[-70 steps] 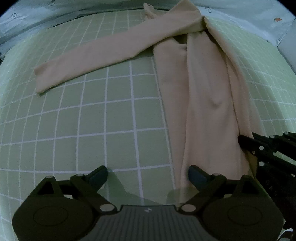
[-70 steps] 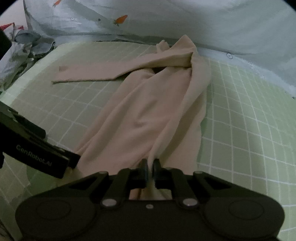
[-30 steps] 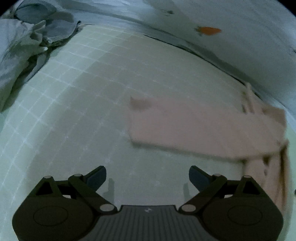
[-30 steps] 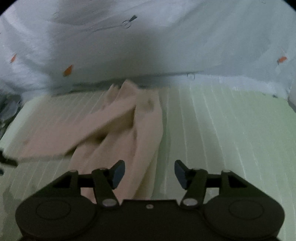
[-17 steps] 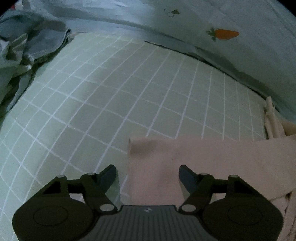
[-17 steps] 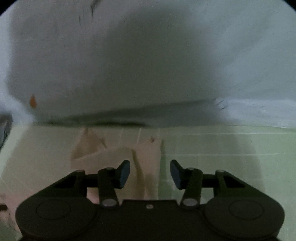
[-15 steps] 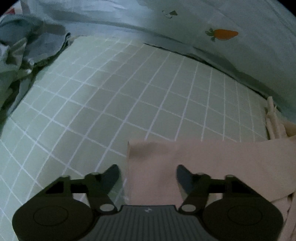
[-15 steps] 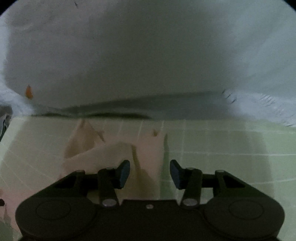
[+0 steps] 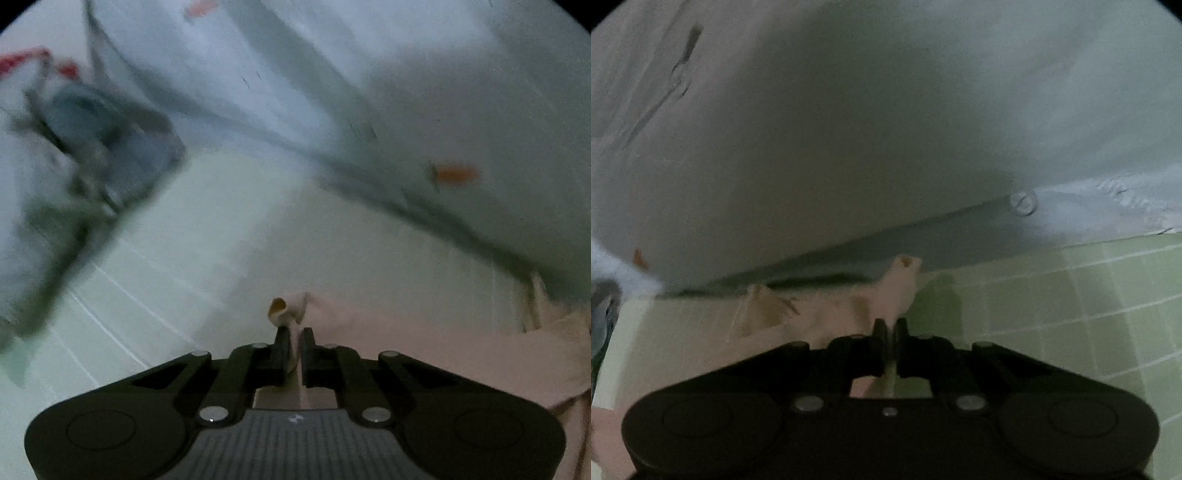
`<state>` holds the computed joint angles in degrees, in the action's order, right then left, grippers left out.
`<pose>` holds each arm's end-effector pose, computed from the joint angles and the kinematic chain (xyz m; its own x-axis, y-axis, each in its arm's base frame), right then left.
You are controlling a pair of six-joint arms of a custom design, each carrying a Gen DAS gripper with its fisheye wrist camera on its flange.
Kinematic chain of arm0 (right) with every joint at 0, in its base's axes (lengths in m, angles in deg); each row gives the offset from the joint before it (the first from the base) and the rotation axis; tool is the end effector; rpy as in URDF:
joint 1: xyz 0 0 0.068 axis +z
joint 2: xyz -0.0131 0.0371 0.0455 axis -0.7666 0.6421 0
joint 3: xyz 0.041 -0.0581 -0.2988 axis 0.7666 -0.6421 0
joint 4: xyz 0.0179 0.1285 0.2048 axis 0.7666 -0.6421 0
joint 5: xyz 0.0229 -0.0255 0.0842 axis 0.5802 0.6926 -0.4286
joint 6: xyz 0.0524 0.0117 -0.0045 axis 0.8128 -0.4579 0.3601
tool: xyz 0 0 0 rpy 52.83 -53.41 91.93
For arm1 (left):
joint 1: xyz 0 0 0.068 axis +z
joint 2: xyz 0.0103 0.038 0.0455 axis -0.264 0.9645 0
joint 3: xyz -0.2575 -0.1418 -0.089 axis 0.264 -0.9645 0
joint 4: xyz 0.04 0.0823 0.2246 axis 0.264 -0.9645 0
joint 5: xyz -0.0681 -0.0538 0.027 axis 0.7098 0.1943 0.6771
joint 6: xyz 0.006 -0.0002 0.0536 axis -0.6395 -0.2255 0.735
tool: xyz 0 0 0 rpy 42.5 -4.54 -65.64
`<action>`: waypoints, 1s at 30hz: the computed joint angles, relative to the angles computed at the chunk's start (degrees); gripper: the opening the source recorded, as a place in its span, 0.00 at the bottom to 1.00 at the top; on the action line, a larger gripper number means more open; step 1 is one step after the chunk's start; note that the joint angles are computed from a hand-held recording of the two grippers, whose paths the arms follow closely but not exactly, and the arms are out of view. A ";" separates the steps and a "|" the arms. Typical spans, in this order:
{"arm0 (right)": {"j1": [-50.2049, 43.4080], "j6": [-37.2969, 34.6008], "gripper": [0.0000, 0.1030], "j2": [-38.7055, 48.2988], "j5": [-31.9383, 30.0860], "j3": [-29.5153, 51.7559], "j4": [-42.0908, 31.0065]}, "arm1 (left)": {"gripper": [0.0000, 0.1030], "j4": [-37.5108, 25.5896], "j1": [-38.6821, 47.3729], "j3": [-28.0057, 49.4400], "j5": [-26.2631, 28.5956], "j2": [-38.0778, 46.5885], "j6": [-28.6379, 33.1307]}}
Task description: Fold clothes
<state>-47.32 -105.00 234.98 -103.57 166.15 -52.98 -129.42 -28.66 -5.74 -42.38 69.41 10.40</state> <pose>0.5597 0.0482 0.1554 -0.6831 -0.2830 -0.6732 -0.6090 0.7295 0.3113 0.1027 -0.0010 0.2526 -0.3051 -0.6712 -0.6756 -0.8734 0.4800 -0.0824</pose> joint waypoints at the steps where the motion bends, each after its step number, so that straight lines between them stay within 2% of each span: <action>1: 0.07 1.01 0.04 0.55 -0.09 0.54 0.20 | 0.07 0.02 1.77 0.34 -0.51 -1.33 1.88; 4: 1.04 2.86 0.06 2.11 0.56 1.55 0.40 | 0.12 8.50 9.16 -3.80 2.54 -0.51 10.16; 5: 1.67 2.56 0.10 1.18 2.65 -0.41 2.08 | 0.12 9.57 10.61 -4.18 3.87 2.18 11.32; 6: 2.26 2.17 0.20 -0.13 4.92 -2.98 4.18 | 0.16 9.80 11.09 -4.16 4.50 4.85 11.45; 7: 2.60 1.67 0.30 -2.47 7.30 -7.07 7.31 | 0.26 9.42 9.96 -4.10 4.69 5.83 9.93; 8: 2.49 1.61 0.50 -4.71 8.53 -10.87 10.26 | 0.39 8.61 7.72 -4.04 4.59 5.71 7.23; 9: 2.13 1.75 0.59 -7.43 9.07 -15.87 13.95 | 0.44 7.83 5.42 -3.96 4.45 5.63 4.46; 10: 1.38 1.22 0.60 -10.53 9.03 -21.33 16.40 | 0.51 7.18 2.59 -3.89 4.53 5.58 1.44; 12: -0.23 0.06 0.62 -16.23 8.86 -30.89 20.42 | 0.52 6.41 -5.16 -3.60 5.52 6.54 -4.73; 16: -4.64 -2.40 0.59 -26.85 6.51 -48.22 24.56 | 0.53 10.24 -20.56 -2.38 8.65 12.25 -11.76; 18: -6.94 -3.74 0.39 -31.55 5.36 -56.46 25.88 | 0.53 13.94 -26.06 -1.68 10.69 15.79 -13.10; 21: -10.37 -6.74 0.22 -37.93 4.01 -66.87 27.45 | 0.53 18.14 -32.64 0.26 12.87 20.96 -13.34; 24: -13.02 -8.71 0.17 -41.28 4.56 -73.09 27.22 | 0.53 20.23 -37.41 2.20 13.89 25.22 -12.05; 26: -14.37 -10.73 0.17 -41.82 3.76 -74.50 24.70 | 0.53 20.46 -40.09 2.58 14.54 26.90 -11.76; 30: -14.13 -15.51 0.17 -43.61 1.01 -78.16 22.73 | 0.53 18.68 -44.98 2.45 14.51 26.92 -15.76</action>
